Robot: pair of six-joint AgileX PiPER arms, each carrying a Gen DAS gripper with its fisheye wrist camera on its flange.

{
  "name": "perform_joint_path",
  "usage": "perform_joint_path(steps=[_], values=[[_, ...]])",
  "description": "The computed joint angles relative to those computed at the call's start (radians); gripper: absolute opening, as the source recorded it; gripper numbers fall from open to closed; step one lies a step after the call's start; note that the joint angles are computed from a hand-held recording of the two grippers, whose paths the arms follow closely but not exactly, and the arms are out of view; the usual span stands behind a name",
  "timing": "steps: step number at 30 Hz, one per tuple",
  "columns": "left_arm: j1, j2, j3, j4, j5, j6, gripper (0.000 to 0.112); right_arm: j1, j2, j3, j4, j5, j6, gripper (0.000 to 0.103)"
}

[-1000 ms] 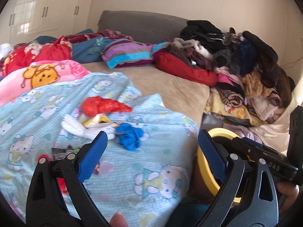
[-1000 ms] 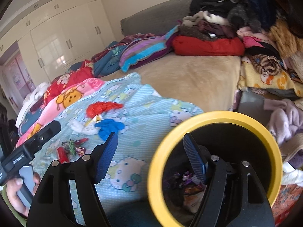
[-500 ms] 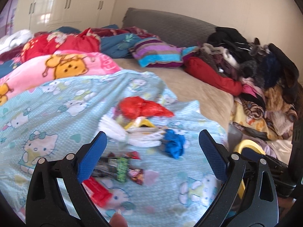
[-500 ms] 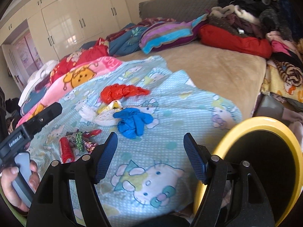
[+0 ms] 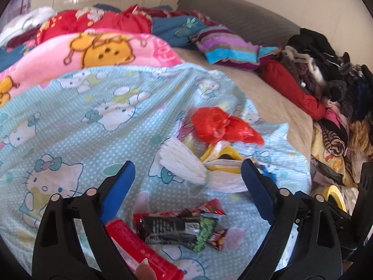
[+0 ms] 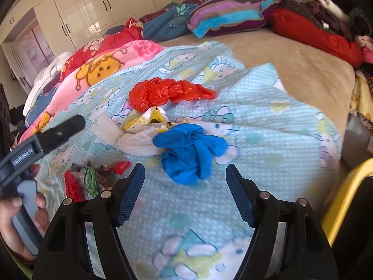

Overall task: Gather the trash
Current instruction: 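Grasp the blue glove with the right tool while the left tool grasps the white bag, then carry the blue glove and white bag over the yellow bin with both tools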

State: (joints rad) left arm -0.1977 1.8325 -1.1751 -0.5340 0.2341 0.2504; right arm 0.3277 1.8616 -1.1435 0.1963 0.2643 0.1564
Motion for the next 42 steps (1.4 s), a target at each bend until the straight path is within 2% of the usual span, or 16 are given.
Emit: perform_joint_path(steps=[5, 6, 7, 8, 9, 10, 11, 13, 15, 18, 26, 31, 42], values=[[0.028, 0.098, -0.108, 0.003, 0.080, -0.048, 0.071, 0.004, 0.091, -0.101, -0.044, 0.044, 0.054, 0.069], [0.030, 0.114, -0.126, 0.016, 0.091, -0.067, 0.069, 0.001, 0.105, -0.114, -0.038, 0.052, 0.050, 0.066], [0.033, 0.133, -0.147, 0.014, 0.104, -0.077, 0.068, -0.004, 0.118, -0.124, -0.012, 0.059, 0.024, 0.051], [0.037, 0.153, -0.168, 0.005, 0.116, -0.080, 0.067, -0.016, 0.135, -0.136, 0.046, 0.077, -0.033, 0.042], [0.040, 0.168, -0.185, 0.000, 0.129, -0.085, 0.061, -0.023, 0.138, -0.131, 0.070, 0.077, -0.054, 0.030], [0.041, 0.180, -0.197, 0.002, 0.137, -0.092, 0.057, -0.027, 0.135, -0.119, 0.089, 0.069, -0.067, 0.022], [0.040, 0.192, -0.210, 0.017, 0.144, -0.116, 0.054, -0.037, 0.125, -0.094, 0.140, 0.052, -0.109, 0.020], [0.041, 0.198, -0.213, 0.003, 0.144, -0.111, 0.039, -0.042, 0.105, -0.058, 0.181, 0.028, -0.143, 0.015], [0.039, 0.193, -0.203, -0.010, 0.134, -0.100, 0.024, -0.047, 0.071, -0.010, 0.231, 0.007, -0.181, 0.015], [0.042, 0.161, -0.154, -0.115, 0.114, 0.000, 0.015, -0.061, 0.019, 0.061, 0.375, -0.013, -0.302, 0.015], [0.027, 0.024, 0.001, -0.381, 0.050, 0.255, 0.013, -0.057, -0.119, 0.205, 0.622, -0.034, -0.520, 0.014], [-0.005, -0.072, 0.083, -0.432, -0.004, 0.328, 0.013, -0.032, -0.197, 0.262, 0.555, -0.052, -0.472, 0.015], [-0.073, -0.217, 0.179, -0.387, -0.069, 0.331, 0.013, -0.015, -0.378, 0.387, 0.455, -0.066, -0.367, 0.014]])
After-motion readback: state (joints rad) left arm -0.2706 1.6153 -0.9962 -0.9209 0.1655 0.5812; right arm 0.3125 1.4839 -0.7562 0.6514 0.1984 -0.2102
